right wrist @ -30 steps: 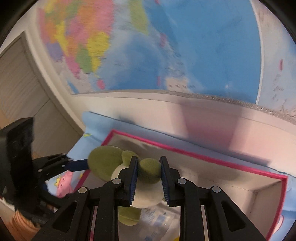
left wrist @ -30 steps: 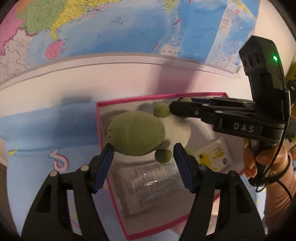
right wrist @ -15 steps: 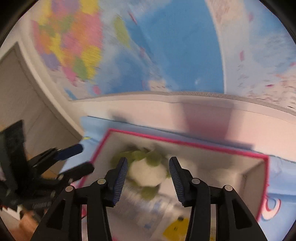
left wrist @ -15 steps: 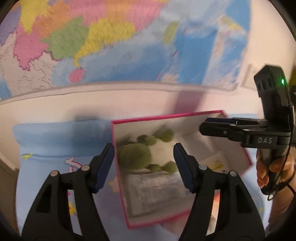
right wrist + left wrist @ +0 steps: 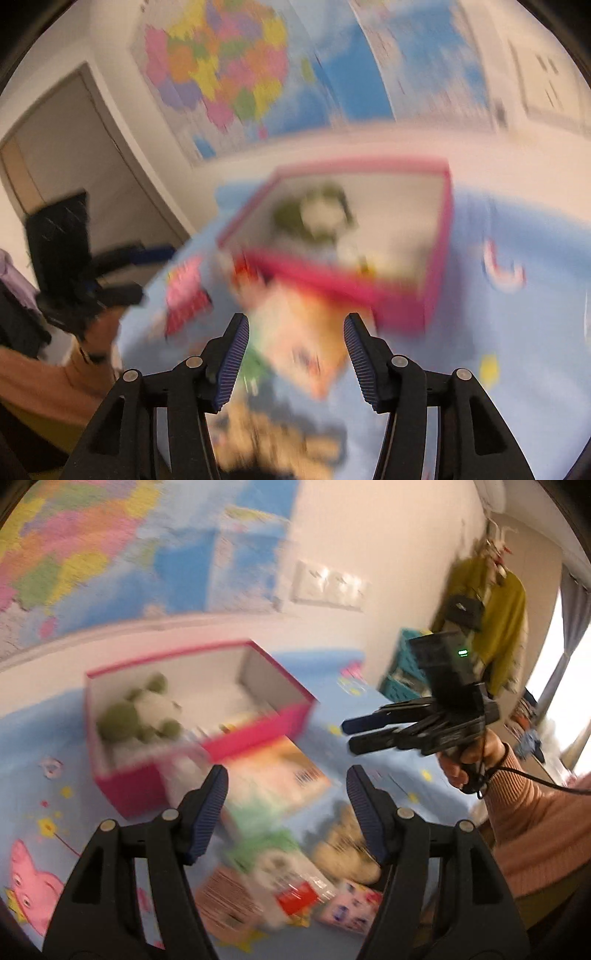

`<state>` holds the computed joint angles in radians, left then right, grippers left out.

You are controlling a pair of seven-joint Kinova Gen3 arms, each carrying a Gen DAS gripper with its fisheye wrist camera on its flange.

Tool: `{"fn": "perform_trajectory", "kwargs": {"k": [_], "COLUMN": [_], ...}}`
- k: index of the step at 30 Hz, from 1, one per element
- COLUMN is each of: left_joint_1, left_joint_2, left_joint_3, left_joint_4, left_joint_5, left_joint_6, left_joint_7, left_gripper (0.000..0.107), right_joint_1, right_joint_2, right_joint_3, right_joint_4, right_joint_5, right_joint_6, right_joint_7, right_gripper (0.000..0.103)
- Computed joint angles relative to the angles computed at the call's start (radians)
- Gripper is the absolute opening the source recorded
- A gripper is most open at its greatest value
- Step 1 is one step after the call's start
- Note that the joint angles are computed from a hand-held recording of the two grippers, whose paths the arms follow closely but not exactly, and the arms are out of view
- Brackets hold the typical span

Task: Organize soft objects
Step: 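Grasp the beige teddy bear with the right gripper and lift it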

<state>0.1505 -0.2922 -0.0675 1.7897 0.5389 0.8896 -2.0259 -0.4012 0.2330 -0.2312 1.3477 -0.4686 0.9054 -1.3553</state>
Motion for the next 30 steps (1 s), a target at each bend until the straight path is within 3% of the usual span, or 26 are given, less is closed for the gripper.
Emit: {"fn": "perform_trajectory", "kwargs": {"k": [3, 10, 18, 22, 24, 26, 30], "left_joint_1": [0.018, 0.050, 0.033, 0.021, 0.018, 0.012, -0.003], "left_joint_2": [0.007, 0.034, 0.096, 0.112, 0.126, 0.146, 0.176], "left_joint_3": [0.045, 0.047, 0.067, 0.097, 0.103, 0.101, 0.099], "left_joint_4": [0.027, 0.083, 0.104, 0.083, 0.074, 0.067, 0.066], "left_joint_5": [-0.022, 0.047, 0.102, 0.079, 0.071, 0.075, 0.103], "left_joint_6": [0.027, 0.098, 0.148, 0.163, 0.174, 0.187, 0.204], "left_joint_7": [0.028, 0.041, 0.050, 0.088, 0.105, 0.107, 0.108], "left_gripper": [0.068, 0.068, 0.068, 0.068, 0.068, 0.068, 0.068], "right_joint_1": [0.013, 0.064, 0.091, 0.108, 0.115, 0.134, 0.099], "right_joint_2": [-0.018, -0.047, -0.005, 0.002, -0.007, -0.013, -0.044], "right_joint_3": [0.003, 0.000, -0.011, -0.020, -0.018, -0.026, -0.009], "right_joint_4": [0.096, 0.237, 0.270, 0.293, 0.308, 0.323, 0.334], "right_joint_5": [-0.025, -0.159, -0.299, -0.361, -0.381, -0.423, -0.388], "right_joint_6": [0.010, -0.027, -0.031, -0.035, -0.043, -0.040, -0.076], "right_joint_7": [-0.018, 0.027, 0.116, 0.165, 0.183, 0.228, 0.213], "right_gripper": [0.055, 0.055, 0.055, 0.055, 0.049, 0.029, 0.027]}}
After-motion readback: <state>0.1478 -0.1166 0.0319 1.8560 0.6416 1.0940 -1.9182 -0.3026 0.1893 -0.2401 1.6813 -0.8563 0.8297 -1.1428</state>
